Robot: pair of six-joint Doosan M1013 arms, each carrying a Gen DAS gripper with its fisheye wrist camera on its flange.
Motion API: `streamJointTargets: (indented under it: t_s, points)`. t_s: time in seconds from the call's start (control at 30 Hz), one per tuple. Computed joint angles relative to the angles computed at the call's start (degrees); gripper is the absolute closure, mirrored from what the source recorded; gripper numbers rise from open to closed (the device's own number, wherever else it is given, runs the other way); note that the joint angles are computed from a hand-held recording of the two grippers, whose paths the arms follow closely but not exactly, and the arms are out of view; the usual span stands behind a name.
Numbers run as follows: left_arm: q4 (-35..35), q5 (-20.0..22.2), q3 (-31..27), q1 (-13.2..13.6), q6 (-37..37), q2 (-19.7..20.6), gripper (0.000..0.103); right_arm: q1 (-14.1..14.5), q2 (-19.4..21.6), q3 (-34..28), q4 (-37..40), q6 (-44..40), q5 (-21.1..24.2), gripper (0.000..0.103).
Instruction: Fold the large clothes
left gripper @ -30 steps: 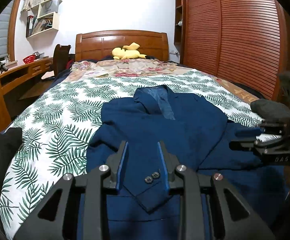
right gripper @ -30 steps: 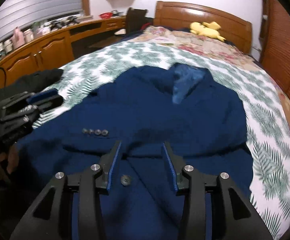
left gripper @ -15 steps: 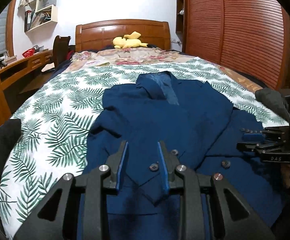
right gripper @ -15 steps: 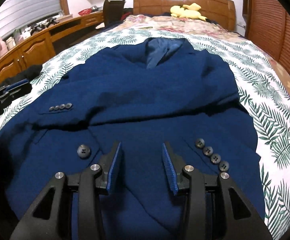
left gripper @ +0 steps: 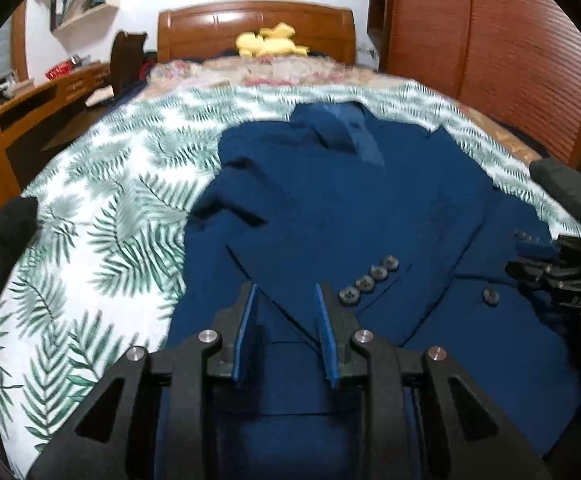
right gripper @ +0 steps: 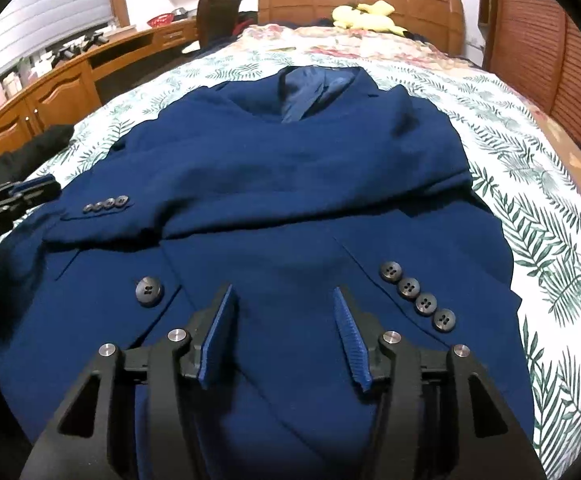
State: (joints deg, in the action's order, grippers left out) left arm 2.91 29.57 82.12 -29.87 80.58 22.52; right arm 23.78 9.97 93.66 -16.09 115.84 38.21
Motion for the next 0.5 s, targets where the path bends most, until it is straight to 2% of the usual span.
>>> streamJointTargets:
  t_s: [0.13,0.4,0.5]
  points:
    - [-0.4,4.4,-2.0,0.0,-0.2,1.7,0.076,0.0,0.2,-0.1,-0.3,-0.1,-0.1,0.05]
    - [1.0,6.8,-3.3,-0.4,-0.8,2.3,0.076,0.1,0.2,-0.2,-0.5,-0.6,-0.3,0.05]
    - [1.0,7.0,-3.4,-0.7,0.7,2.4,0.088,0.1,0.1,-0.2,-0.3,-1.0,-0.5,0.05]
